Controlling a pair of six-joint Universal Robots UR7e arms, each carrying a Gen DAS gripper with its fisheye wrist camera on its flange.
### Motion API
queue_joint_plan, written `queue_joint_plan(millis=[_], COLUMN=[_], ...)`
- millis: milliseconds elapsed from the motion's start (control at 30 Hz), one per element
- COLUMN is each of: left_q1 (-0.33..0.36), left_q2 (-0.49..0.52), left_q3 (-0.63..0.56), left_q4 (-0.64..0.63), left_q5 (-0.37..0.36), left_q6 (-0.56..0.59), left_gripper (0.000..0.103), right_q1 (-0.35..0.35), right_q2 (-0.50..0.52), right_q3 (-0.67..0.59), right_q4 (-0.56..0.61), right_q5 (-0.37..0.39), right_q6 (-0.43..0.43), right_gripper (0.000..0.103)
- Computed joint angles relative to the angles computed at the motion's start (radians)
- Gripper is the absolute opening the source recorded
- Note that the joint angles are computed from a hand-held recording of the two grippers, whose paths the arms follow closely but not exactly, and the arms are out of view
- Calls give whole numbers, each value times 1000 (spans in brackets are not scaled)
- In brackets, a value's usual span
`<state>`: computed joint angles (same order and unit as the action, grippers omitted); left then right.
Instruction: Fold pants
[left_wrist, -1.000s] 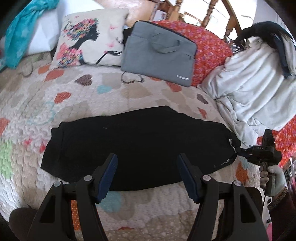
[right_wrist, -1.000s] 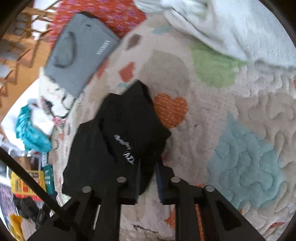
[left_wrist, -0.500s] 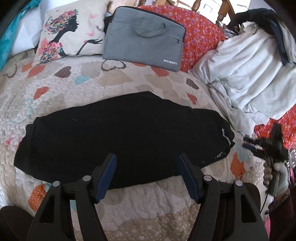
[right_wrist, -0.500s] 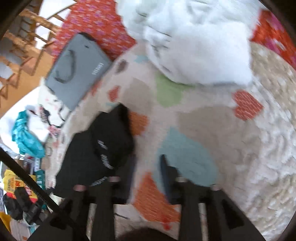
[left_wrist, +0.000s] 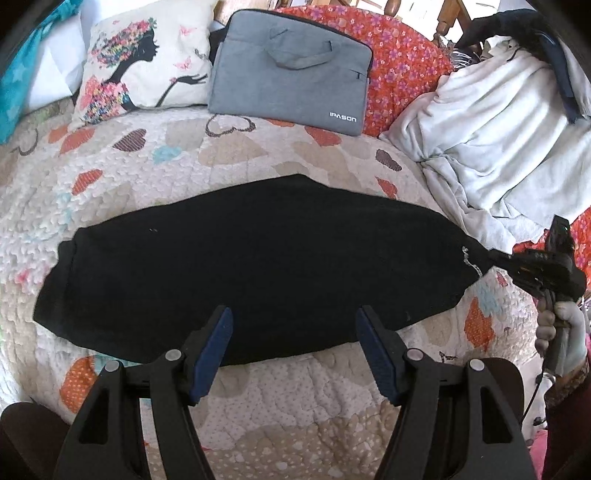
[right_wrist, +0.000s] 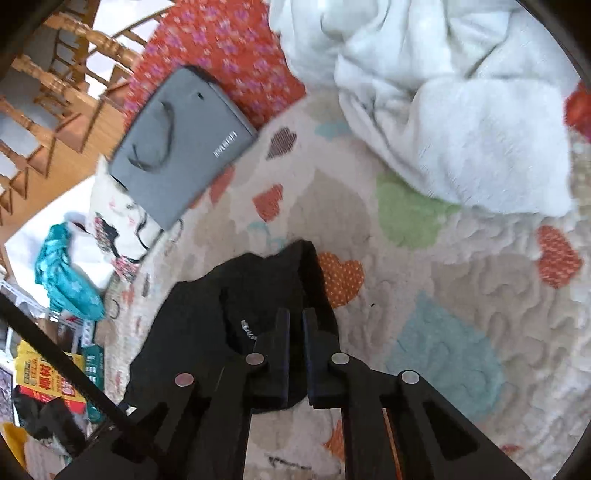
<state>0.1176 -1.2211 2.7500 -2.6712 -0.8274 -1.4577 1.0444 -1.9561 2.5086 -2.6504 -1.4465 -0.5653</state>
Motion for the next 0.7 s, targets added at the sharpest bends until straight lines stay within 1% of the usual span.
queue_joint_plan(millis=[67, 133, 167, 233, 267, 300, 367, 400, 433, 467, 500, 533, 567, 633, 700], left_q1=[13, 20, 25, 43, 60, 71, 88, 94, 102, 114, 127, 144, 162, 195, 224], left_q2=[22, 45, 58, 77, 81, 79, 71, 70, 73, 82, 97, 116, 142, 193, 239], left_q3=[-2, -4, -7, -19, -25, -26, -22, -22, -24, -27, -31, -38, -46, -65, -91], left_q4=[-45, -76, -80, -72, -63, -60, -73, -76, -83, -100, -125, -154, -193, -254, -266], left_q5=[-6, -10, -11, -18, -26, -31, -30, -25, -20, -14, -10, -8, -9, -15, -27], left_q6=[25, 44, 54, 69, 76, 80, 86, 88, 94, 106, 121, 141, 169, 218, 250], left_gripper=[68, 68, 68, 68, 68, 68, 68, 68, 68, 68, 68, 68, 68, 68, 68], right_q1=[-2, -17, -37, -38, -26, -9, 65, 108, 135, 155, 168, 184, 194, 205, 214], right_q2=[-13, -3, 11, 61, 80, 91, 97, 101, 95, 82, 75, 75, 87, 139, 237], right_q3=[5, 12, 24, 26, 23, 23, 49, 62, 69, 72, 72, 67, 54, 24, -6], right_q4=[11, 8, -24, -61, -77, -101, -247, -325, -362, -369, -362, -338, -290, -209, -191], right_q5=[-38, -78, -72, -131, -168, -200, -299, -339, -339, -312, -282, -244, -200, -135, -97], right_q6=[-13, -17, -14, -4, 12, 27, 44, 39, 31, 24, 20, 16, 17, 44, 77], right_gripper=[6, 6, 6, 8, 10, 10, 10, 15, 17, 22, 23, 23, 23, 23, 23])
